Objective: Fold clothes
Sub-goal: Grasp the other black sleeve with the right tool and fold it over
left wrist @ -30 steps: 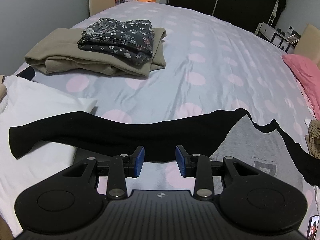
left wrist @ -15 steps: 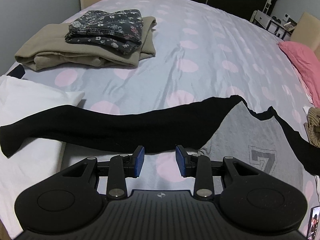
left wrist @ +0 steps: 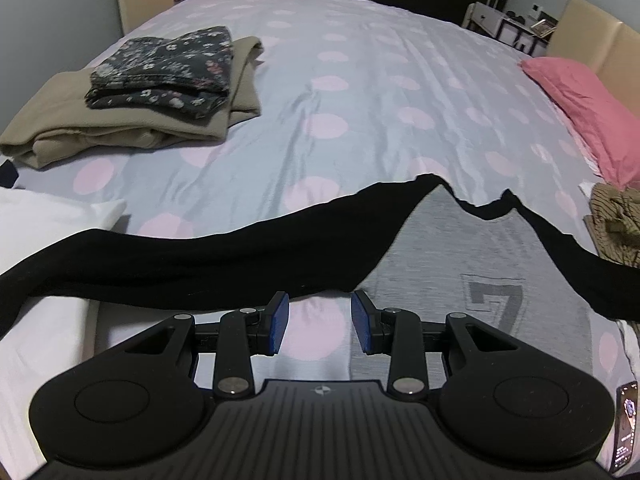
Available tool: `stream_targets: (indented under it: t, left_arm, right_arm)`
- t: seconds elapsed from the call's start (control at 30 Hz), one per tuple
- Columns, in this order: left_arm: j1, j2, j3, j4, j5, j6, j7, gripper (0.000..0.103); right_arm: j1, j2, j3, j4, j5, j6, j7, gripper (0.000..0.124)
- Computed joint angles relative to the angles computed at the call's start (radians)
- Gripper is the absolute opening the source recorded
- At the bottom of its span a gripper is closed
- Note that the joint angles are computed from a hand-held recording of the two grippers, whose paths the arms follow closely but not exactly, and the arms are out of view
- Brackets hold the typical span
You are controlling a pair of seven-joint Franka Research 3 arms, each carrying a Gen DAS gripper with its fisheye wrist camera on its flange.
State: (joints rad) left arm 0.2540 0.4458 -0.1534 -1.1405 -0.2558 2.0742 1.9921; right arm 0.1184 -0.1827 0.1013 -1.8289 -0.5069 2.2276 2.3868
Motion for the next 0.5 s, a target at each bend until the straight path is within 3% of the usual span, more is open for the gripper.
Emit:
stream_targets:
  t: [0.23, 0.5]
  left_arm:
    - [0.008, -0.020, -0.005, -0.022, -0.021, -0.006, 0.039, 0.032]
    - [0.017, -0.035, -0.001, -0.040, -0.048, -0.008, 0.067, 0.032]
  right_arm:
    - [0.068, 0.115, 0.007, 0.188, 0.108, 0.063, -0.082, 0.007]
    - [0.184, 0.389, -0.029, 0.549, 0.212, 0.085, -0.191, 0.007]
